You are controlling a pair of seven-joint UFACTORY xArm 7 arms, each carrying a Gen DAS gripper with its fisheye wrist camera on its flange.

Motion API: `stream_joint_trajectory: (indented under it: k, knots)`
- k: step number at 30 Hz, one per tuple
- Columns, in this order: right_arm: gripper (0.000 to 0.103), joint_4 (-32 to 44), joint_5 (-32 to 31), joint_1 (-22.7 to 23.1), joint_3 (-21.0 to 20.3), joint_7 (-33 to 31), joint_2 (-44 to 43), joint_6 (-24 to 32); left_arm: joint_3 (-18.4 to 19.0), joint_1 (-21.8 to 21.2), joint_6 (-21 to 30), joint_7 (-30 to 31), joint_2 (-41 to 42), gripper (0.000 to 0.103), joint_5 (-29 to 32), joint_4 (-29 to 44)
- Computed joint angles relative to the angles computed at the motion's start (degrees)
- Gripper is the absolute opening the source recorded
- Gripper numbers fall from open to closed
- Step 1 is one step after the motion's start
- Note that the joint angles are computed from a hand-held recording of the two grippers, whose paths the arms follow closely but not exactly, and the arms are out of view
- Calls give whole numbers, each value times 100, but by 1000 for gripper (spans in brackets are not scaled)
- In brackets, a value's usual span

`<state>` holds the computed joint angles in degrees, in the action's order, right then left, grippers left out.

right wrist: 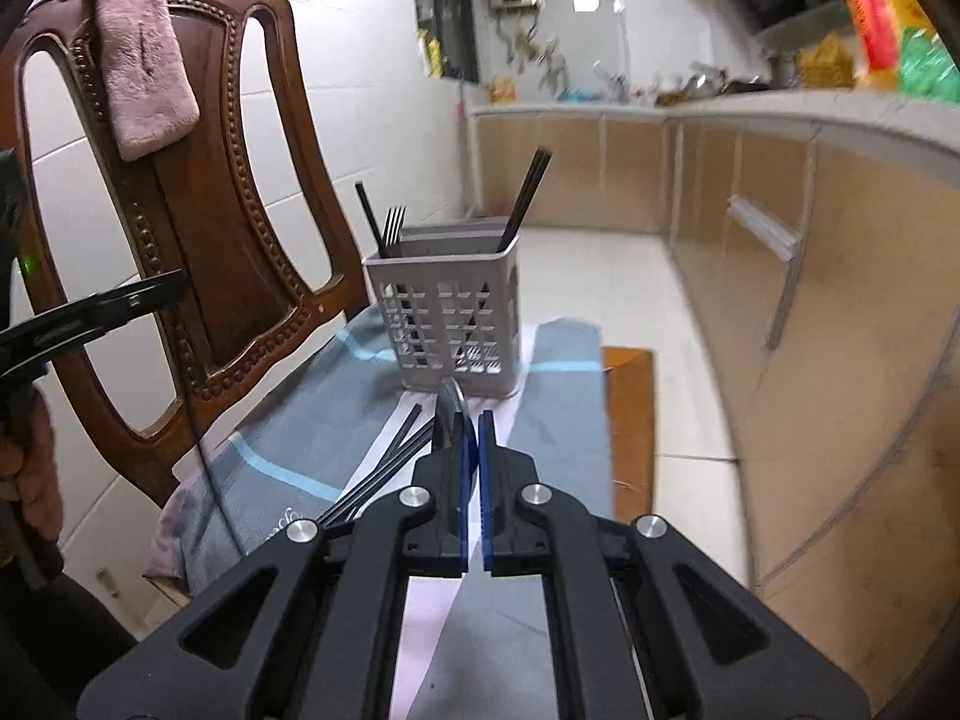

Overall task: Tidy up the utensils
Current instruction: 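Lift the chopsticks with the left tool while the right tool lifts the spoon into the caddy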

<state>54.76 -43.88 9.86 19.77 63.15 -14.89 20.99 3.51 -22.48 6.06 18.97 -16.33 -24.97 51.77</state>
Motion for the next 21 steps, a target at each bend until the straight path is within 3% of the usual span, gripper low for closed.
stream_joint_trajectory:
  k: [4,9,21]
  knots:
    - [3,52,-562,-126,376,563,-334,543,259,-55,37,-159,-757,7,-104,-377]
    - [3,149,-417,-3,406,391,-628,956,451,-171,247,-160,-1240,7,8,-353]
    - [3,128,-204,68,494,197,-699,1255,625,-425,321,-42,-1244,7,30,-356]
